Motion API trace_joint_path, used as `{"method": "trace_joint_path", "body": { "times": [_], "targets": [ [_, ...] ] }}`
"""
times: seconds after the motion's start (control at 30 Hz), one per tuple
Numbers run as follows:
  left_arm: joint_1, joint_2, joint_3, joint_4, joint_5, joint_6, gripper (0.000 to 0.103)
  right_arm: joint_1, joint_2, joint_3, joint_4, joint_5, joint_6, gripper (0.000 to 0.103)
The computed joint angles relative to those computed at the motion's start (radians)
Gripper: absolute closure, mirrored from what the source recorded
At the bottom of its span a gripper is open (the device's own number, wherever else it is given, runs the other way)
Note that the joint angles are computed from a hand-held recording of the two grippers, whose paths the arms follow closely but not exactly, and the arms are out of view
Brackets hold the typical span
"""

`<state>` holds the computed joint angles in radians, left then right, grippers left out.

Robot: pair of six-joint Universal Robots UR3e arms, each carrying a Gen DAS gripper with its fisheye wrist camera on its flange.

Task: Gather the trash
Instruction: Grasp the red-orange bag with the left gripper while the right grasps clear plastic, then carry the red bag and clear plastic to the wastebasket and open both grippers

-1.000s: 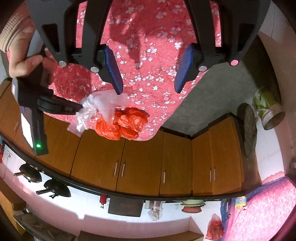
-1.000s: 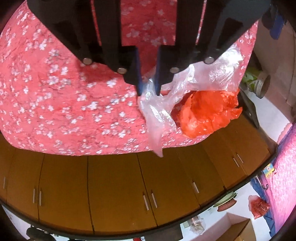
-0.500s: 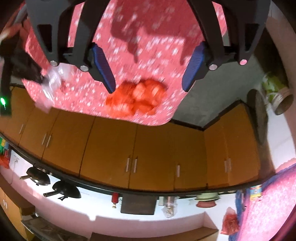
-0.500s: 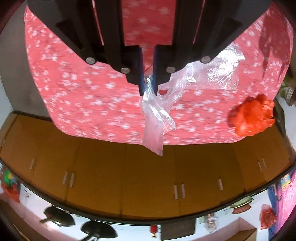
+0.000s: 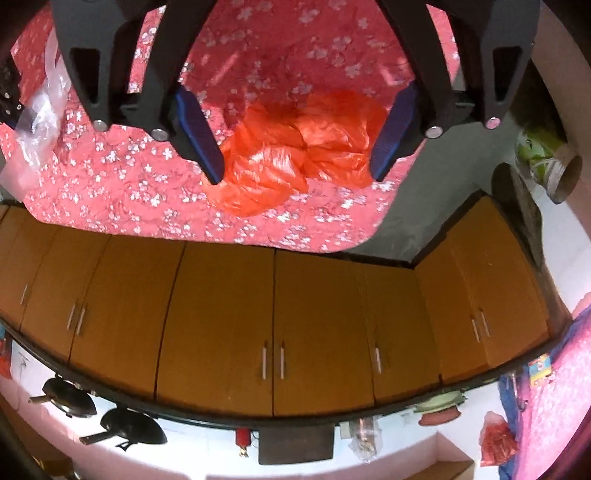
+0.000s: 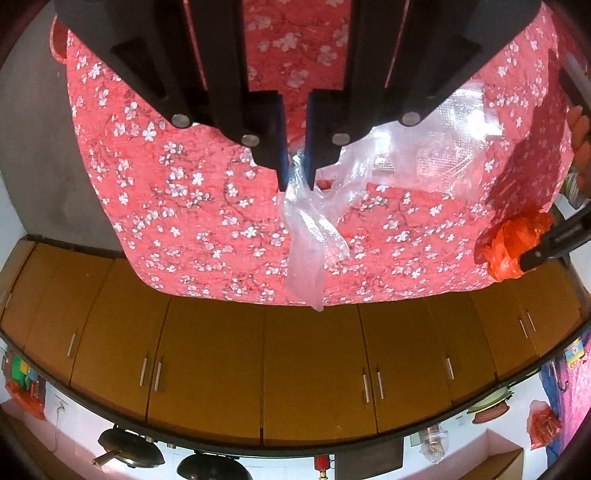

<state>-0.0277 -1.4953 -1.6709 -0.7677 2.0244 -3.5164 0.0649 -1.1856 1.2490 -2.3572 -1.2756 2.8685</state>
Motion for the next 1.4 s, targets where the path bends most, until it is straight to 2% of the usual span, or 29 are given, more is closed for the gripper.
{"method": "trace_joint_path", "body": {
  "times": [0.07, 0.2, 0.3, 0.37, 0.47, 0.73, 0.9, 1.0, 1.13, 1.27, 1.4],
  "targets": [
    [0.004, -0.016, 0.01, -0.021, -0.014, 0.004, 0.038, -0.004, 0.002, -0.005, 0.01, 0.007, 0.003, 0.093],
    [0.016, -0.012, -0.023, -0.016, -0.06, -0.009, 0.049, -0.007, 0.002, -0.005, 0.015, 0.014, 0.007, 0.093],
    [0.021, -0.009, -0.025, -0.012, -0.08, -0.006, 0.062, -0.007, 0.0, 0.0, 0.011, 0.011, 0.009, 0.093],
    [0.023, -0.009, -0.027, -0.007, -0.079, -0.008, 0.073, -0.008, 0.0, -0.001, 0.01, 0.011, 0.015, 0.093],
    [0.012, 0.008, -0.04, -0.005, -0.061, -0.01, 0.082, -0.017, -0.021, 0.027, -0.003, 0.024, 0.022, 0.093],
    [-0.09, 0.098, -0.048, -0.083, -0.004, -0.073, 0.085, -0.075, -0.152, 0.138, -0.01, 0.079, 0.01, 0.094],
    [-0.263, 0.086, 0.033, -0.187, 0.134, -0.147, 0.085, -0.16, -0.306, 0.247, 0.018, 0.134, -0.046, 0.094],
    [-0.378, 0.058, 0.112, -0.275, 0.219, -0.225, 0.085, -0.231, -0.402, 0.304, 0.061, 0.184, -0.089, 0.094],
    [-0.527, -0.011, 0.243, -0.395, 0.336, -0.298, 0.085, -0.369, -0.552, 0.368, 0.18, 0.284, -0.176, 0.094],
    [-0.627, -0.085, 0.378, -0.499, 0.377, -0.363, 0.085, -0.532, -0.685, 0.399, 0.343, 0.391, -0.301, 0.094],
    [-0.71, -0.155, 0.507, -0.588, 0.388, -0.428, 0.085, -0.726, -0.799, 0.393, 0.573, 0.502, -0.471, 0.094]
  ]
}}
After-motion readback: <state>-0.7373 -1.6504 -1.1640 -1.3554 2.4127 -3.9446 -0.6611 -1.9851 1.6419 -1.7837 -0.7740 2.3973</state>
